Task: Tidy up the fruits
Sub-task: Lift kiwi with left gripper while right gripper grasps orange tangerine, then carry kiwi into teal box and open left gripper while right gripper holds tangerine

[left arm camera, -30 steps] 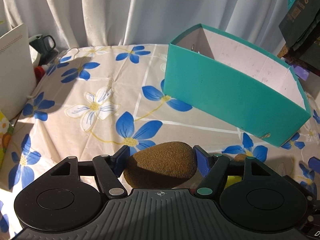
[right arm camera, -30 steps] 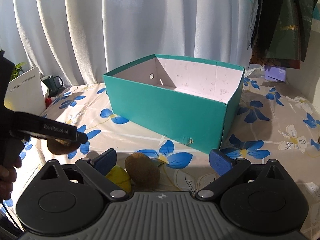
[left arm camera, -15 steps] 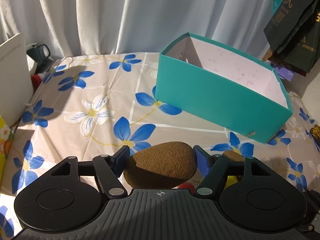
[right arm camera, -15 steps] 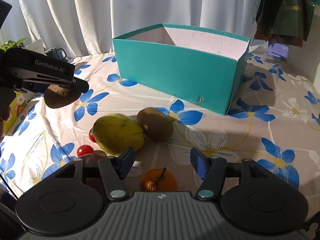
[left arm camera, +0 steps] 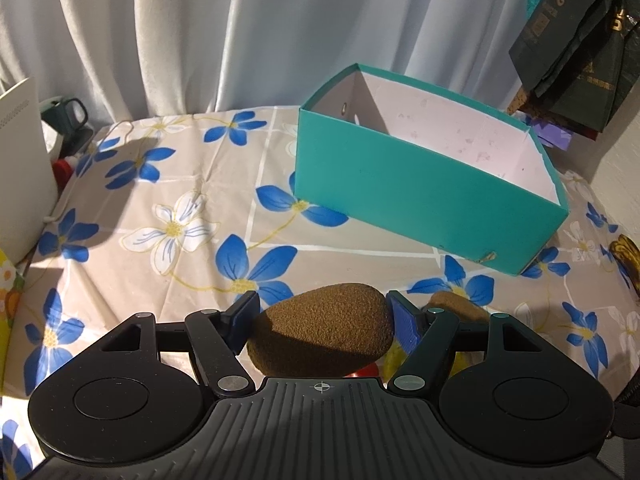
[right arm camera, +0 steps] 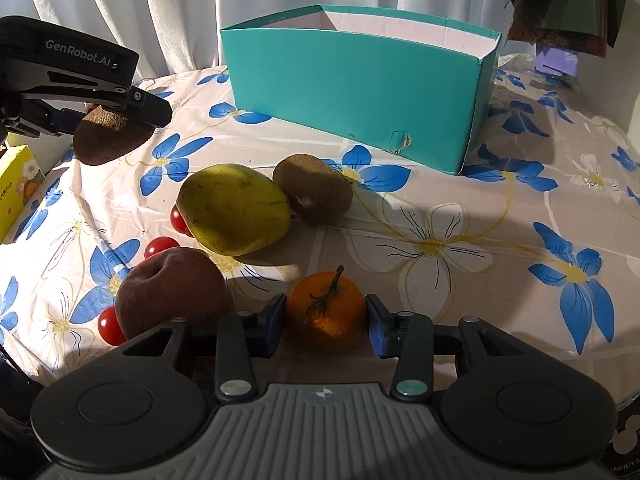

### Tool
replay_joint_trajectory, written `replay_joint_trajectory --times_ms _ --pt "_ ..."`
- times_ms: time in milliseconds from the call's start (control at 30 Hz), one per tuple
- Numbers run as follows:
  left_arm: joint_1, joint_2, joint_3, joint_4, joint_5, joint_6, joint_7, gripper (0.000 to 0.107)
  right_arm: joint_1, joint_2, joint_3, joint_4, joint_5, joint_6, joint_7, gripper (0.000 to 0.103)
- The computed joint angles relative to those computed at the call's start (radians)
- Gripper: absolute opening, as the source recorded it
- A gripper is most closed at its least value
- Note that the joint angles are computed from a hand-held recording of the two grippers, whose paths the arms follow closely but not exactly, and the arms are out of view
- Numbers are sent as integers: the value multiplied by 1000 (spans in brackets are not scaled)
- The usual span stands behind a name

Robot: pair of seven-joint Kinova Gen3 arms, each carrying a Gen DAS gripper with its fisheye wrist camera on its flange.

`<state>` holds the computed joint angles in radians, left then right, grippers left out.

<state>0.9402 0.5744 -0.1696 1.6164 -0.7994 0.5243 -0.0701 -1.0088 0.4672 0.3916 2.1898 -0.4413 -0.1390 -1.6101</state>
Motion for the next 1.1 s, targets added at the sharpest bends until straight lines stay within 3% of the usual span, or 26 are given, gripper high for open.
replay_joint_trajectory --times_ms 133,367,667,1100 --pt "-6 5 7 -27 -4 22 -22 74 -76 2 84 16 -63 -44 26 41" --pt "-10 34 2 -129 -43 66 -81 74 -83 -23 120 14 -175 -123 113 41" --pt "-43 139 5 -371 -36 108 -207 74 -13 -51 58 5 -282 -268 196 40" --pt "-118 395 24 -808 168 207 -546 74 116 -74 -89 21 -342 -431 279 41"
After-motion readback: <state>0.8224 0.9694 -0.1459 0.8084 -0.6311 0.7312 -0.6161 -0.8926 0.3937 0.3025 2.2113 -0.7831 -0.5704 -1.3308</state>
